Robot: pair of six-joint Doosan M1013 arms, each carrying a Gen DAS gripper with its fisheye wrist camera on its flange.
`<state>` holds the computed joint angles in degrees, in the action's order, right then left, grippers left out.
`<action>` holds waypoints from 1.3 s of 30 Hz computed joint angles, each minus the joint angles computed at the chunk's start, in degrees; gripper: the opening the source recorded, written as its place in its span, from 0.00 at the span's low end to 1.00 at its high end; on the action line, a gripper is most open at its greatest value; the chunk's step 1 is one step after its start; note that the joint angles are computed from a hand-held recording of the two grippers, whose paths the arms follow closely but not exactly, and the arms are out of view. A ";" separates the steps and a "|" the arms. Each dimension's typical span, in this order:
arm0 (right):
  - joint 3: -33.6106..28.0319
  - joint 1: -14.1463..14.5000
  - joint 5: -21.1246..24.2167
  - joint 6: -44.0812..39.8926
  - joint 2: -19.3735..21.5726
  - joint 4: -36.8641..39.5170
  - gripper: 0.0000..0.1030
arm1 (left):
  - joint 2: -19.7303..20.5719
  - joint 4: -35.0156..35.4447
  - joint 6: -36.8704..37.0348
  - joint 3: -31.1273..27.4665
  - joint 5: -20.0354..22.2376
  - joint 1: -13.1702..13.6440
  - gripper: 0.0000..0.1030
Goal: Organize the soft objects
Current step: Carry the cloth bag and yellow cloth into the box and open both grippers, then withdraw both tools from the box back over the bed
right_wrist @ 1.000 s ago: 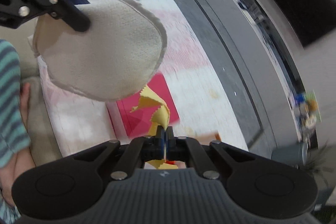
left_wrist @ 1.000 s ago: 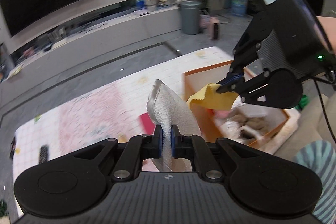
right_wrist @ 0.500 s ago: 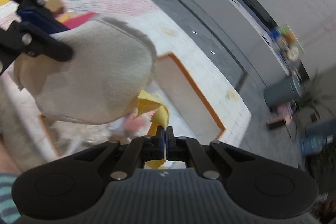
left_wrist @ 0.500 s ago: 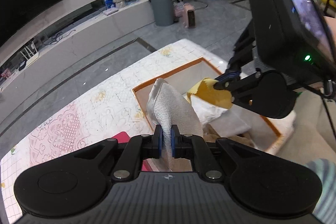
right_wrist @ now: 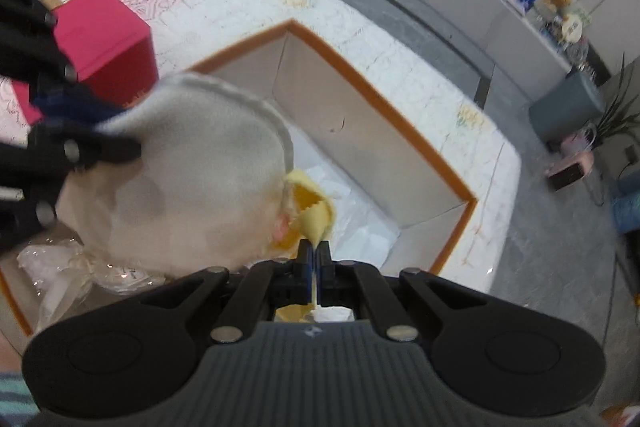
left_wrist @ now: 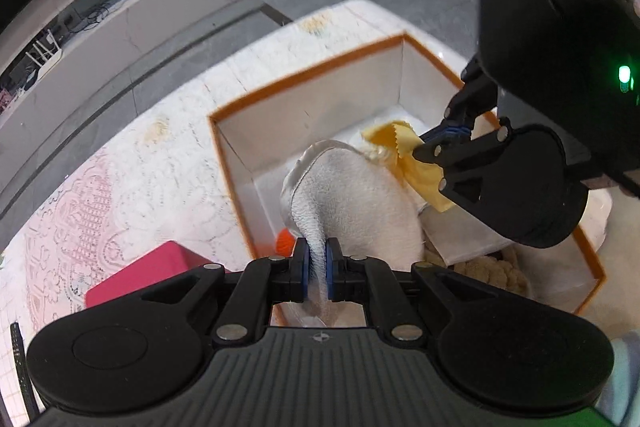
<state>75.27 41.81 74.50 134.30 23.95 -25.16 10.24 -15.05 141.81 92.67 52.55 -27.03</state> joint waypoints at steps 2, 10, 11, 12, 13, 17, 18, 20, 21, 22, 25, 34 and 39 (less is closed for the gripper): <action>0.94 -0.64 -1.42 -0.26 -0.11 1.42 0.00 | 0.00 2.57 -0.40 0.86 -2.08 -1.03 0.08; 2.77 -1.55 -3.57 -2.93 0.29 4.62 0.00 | 1.13 8.44 -1.02 1.34 -4.31 -2.44 0.24; 2.89 -1.59 -3.60 -3.31 0.38 5.00 0.00 | 1.00 8.30 -0.66 1.42 -4.55 -2.29 0.25; 2.92 -1.58 -3.54 -3.59 0.44 5.09 0.01 | 0.86 7.87 -0.17 1.54 -4.76 -2.12 0.27; 2.94 -1.54 -3.41 -3.85 0.49 5.11 0.02 | 0.63 7.56 0.35 1.72 -5.11 -2.02 0.33; 2.79 -1.26 -3.12 -3.75 0.40 4.25 0.09 | -0.36 5.96 3.62 2.36 -5.92 -1.81 0.53; 2.70 -1.29 -3.14 -3.80 0.38 4.12 0.15 | -0.54 5.50 4.08 2.46 -6.10 -1.86 0.54; 2.57 -0.96 -3.12 -3.82 0.18 3.43 0.27 | -0.88 4.39 5.06 2.44 -6.50 -1.66 0.54; 2.54 -0.82 -3.09 -4.07 0.06 3.07 0.30 | -1.18 3.43 5.74 2.57 -6.90 -1.45 0.54; 2.42 -0.67 -2.79 -4.28 -0.01 2.63 0.31 | -1.43 2.35 6.45 2.68 -7.27 -1.24 0.54; 1.63 0.04 -1.54 -4.13 -0.02 1.36 0.34 | -2.14 -0.80 8.06 2.44 -7.01 -0.35 0.56; -0.53 2.75 -0.90 -2.59 -0.49 -2.70 0.43 | -4.12 -12.57 14.50 2.54 -5.85 4.60 0.56; -1.52 4.97 -3.32 3.47 -0.77 -7.33 0.46 | -5.46 -20.17 18.32 3.52 -5.81 8.97 0.56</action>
<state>73.75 46.78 71.18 137.78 23.19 -32.48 4.77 -35.22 160.13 96.19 46.74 -18.07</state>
